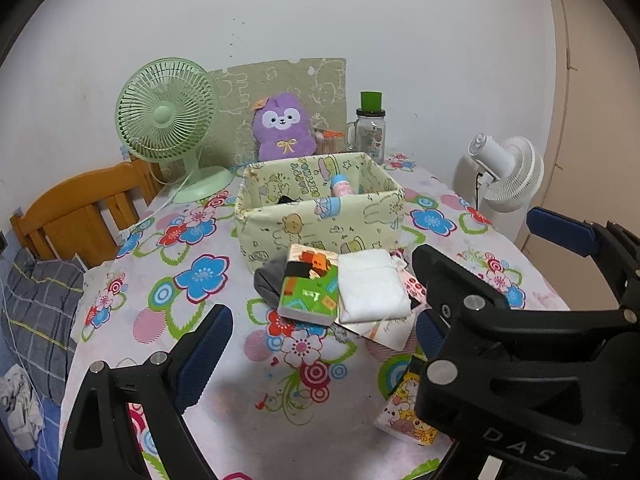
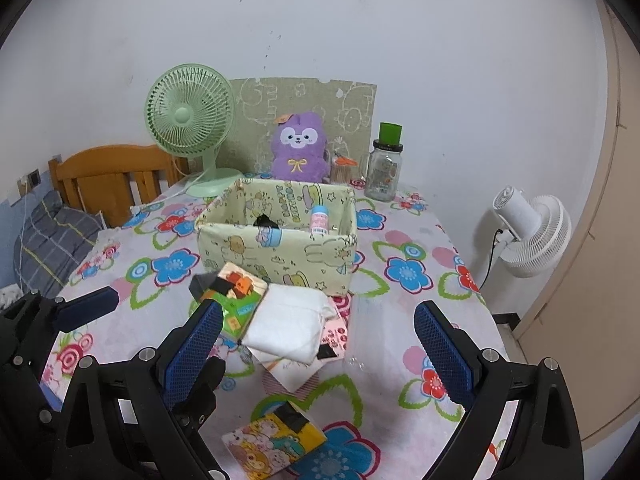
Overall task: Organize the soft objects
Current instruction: 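Move both grippers back from the box toward the remaining items, then grasp the yellow cartoon tissue pack with the left gripper while the right grasps the clear tube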
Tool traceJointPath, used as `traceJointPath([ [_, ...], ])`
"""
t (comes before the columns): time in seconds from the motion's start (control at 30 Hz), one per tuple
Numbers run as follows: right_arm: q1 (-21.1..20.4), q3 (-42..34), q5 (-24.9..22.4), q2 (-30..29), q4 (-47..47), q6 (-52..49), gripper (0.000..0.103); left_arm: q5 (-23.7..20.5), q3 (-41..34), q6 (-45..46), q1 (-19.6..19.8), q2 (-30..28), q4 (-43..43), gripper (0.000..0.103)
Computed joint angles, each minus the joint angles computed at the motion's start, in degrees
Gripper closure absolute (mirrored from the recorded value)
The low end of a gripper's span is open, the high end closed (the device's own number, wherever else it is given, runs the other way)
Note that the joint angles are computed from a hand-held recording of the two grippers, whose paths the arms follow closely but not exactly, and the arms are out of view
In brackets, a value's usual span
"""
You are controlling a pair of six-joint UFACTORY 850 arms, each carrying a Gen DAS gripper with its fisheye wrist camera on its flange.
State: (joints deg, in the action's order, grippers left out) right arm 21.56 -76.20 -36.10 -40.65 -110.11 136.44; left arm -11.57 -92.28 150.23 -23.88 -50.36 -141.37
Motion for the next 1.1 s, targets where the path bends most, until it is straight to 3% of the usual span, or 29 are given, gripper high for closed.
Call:
traceJointPath([
  [0.2,-0.31,2.47,0.14,0.21,-2.92,4.20,0.005,-2.89,0.97,-8.04,0.01,-0.65,7.60,0.009],
  [0.73,-0.35,6.10,-3.80,-1.69,-4.71,8.91,0.005,-5.68,1.87,-3.11,-1.66,-3.58,2.64,0.008],
  [1.1,-0.60,7.57,-4.15,-2.95,-6.67,12.88,0.005,-4.65,1.27,-5.35,-2.77,-5.26,7.88,0.008],
])
